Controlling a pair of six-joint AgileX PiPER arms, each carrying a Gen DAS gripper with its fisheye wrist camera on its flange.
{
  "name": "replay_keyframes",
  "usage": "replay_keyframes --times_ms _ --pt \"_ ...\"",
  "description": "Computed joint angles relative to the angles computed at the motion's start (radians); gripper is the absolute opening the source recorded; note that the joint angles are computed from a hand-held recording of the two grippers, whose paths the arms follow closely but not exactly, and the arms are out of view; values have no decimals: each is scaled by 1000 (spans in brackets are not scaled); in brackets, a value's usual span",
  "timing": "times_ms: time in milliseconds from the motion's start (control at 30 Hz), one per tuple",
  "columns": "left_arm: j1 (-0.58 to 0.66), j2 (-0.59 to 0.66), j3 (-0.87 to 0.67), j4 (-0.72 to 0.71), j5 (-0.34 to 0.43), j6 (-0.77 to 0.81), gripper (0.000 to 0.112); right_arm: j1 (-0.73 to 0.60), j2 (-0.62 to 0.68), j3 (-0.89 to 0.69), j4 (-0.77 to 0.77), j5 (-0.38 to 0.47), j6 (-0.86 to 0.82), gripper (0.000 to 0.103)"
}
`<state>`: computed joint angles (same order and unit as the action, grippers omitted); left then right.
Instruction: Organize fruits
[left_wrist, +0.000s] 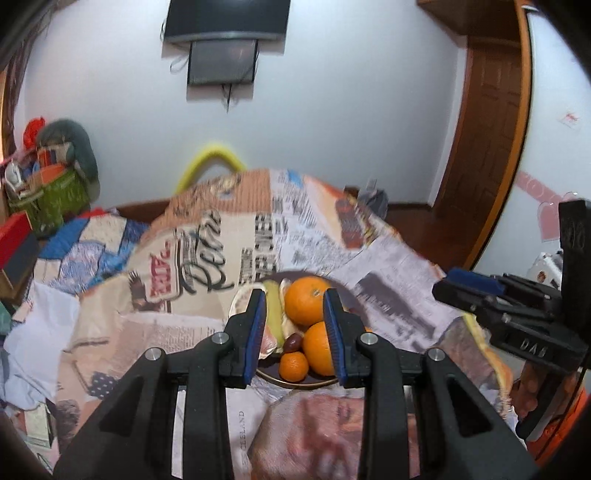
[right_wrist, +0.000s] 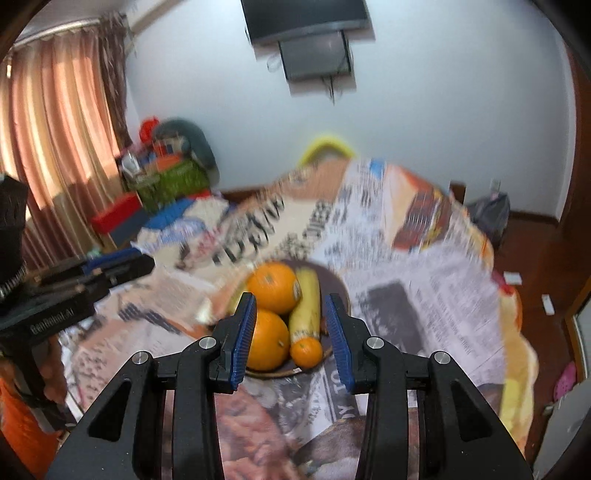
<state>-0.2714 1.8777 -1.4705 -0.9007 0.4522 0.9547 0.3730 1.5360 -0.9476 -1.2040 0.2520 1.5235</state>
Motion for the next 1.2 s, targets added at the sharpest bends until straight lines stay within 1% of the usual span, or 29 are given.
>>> replay_keyframes --times_ms 67,167,233,300,333,367,400,433,467,533,567,600,633,667,767,833,867,967,1067,1100,1200 --pt "2 -79 70 -67 -19 73 31 59 -69 13 -56 66 63 35" --pt "12 -222 192 -208 -38 225 33 166 -166 37 -144 180 161 35" --pt "20 -301 255 -289 -46 306 39 253 -222 50 -194 277 217 35" --pt "29 -377 316 -376 -53 390 50 349 -259 54 -231 391 252 36" --pt "34 -412 343 -414 -58 427 52 404 -272 53 -249 457 267 38" --pt "38 -456 378 -456 -66 465 59 451 -279 52 -265 513 280 41" --pt "42 -484 400 -480 -72 486 67 510 -287 53 -283 582 298 48" --pt "48 -511 421 -503 -70 504 70 537 -288 56 -299 618 313 55" --pt "58 -538 443 -525 -62 519 75 582 -288 57 -315 676 330 58" --pt "74 -578 474 -546 -48 531 83 646 -276 56 -343 765 357 68" --pt "81 -601 495 -570 -48 552 88 669 -267 55 -352 799 366 71" --pt "83 -615 509 -586 -55 566 93 679 -257 54 -361 819 375 76" --pt "82 -628 522 -602 -66 580 95 693 -246 53 -368 845 384 81" --pt "82 -639 532 -616 -74 593 98 696 -239 53 -375 855 392 83" --pt "93 -661 553 -619 -66 600 98 704 -223 52 -378 883 399 89" --pt "93 -670 559 -612 -67 590 99 715 -218 48 -368 900 402 100" --pt "99 -679 568 -621 -64 598 101 717 -217 49 -369 907 408 102" --pt "93 -679 575 -664 -77 640 103 722 -213 51 -370 927 422 103" --pt "97 -682 582 -685 -70 662 103 715 -219 56 -363 922 422 103" --pt "100 -683 586 -692 -65 669 103 737 -225 63 -357 942 425 103" --pt "94 -684 592 -707 -71 684 103 755 -232 78 -355 965 431 103"
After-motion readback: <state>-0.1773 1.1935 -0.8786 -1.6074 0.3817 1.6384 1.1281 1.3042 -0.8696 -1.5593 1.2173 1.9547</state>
